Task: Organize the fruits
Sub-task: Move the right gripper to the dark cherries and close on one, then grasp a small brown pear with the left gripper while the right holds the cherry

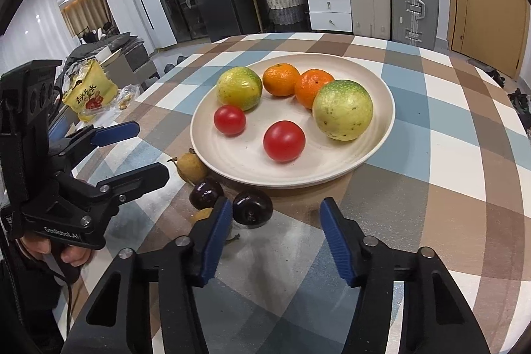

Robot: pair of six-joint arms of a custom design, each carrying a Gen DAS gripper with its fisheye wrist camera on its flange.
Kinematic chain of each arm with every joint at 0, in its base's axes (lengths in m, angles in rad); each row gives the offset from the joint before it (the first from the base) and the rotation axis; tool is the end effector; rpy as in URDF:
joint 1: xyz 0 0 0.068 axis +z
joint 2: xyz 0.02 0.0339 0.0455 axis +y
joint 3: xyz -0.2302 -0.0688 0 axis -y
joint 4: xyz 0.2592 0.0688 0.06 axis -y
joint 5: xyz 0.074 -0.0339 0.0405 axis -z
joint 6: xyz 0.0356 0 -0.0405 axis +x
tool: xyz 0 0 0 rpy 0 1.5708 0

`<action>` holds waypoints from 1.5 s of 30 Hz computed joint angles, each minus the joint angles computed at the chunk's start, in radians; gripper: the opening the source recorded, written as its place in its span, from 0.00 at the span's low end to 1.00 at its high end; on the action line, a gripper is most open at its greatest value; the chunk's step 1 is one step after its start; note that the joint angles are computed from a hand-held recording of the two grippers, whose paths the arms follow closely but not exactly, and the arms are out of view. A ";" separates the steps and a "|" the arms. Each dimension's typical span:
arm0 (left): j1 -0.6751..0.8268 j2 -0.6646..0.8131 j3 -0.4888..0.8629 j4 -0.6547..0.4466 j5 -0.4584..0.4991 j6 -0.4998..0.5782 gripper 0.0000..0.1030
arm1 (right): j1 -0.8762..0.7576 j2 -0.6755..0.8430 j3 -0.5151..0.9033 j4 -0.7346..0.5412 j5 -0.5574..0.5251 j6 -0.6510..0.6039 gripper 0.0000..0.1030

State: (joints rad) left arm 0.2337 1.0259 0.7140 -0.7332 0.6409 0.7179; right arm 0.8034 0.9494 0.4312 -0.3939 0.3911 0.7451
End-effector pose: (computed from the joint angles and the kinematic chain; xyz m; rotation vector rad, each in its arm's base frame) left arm 0.2163 0.0296 0.1992 0.7718 2.2447 -0.4061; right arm 0.1530 0.1391 0.1399 0.0924 2.4019 0.2335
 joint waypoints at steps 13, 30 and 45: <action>-0.001 -0.003 -0.002 0.000 0.000 0.000 1.00 | -0.055 -0.054 -0.055 0.090 -0.137 -0.023 0.31; -0.004 0.043 0.020 -0.017 0.016 0.008 0.99 | 0.003 -0.147 -0.056 -0.025 -0.029 0.008 0.25; -0.030 -0.006 0.032 -0.229 0.109 0.212 0.78 | -0.007 -0.239 -0.072 -0.141 0.020 0.030 0.25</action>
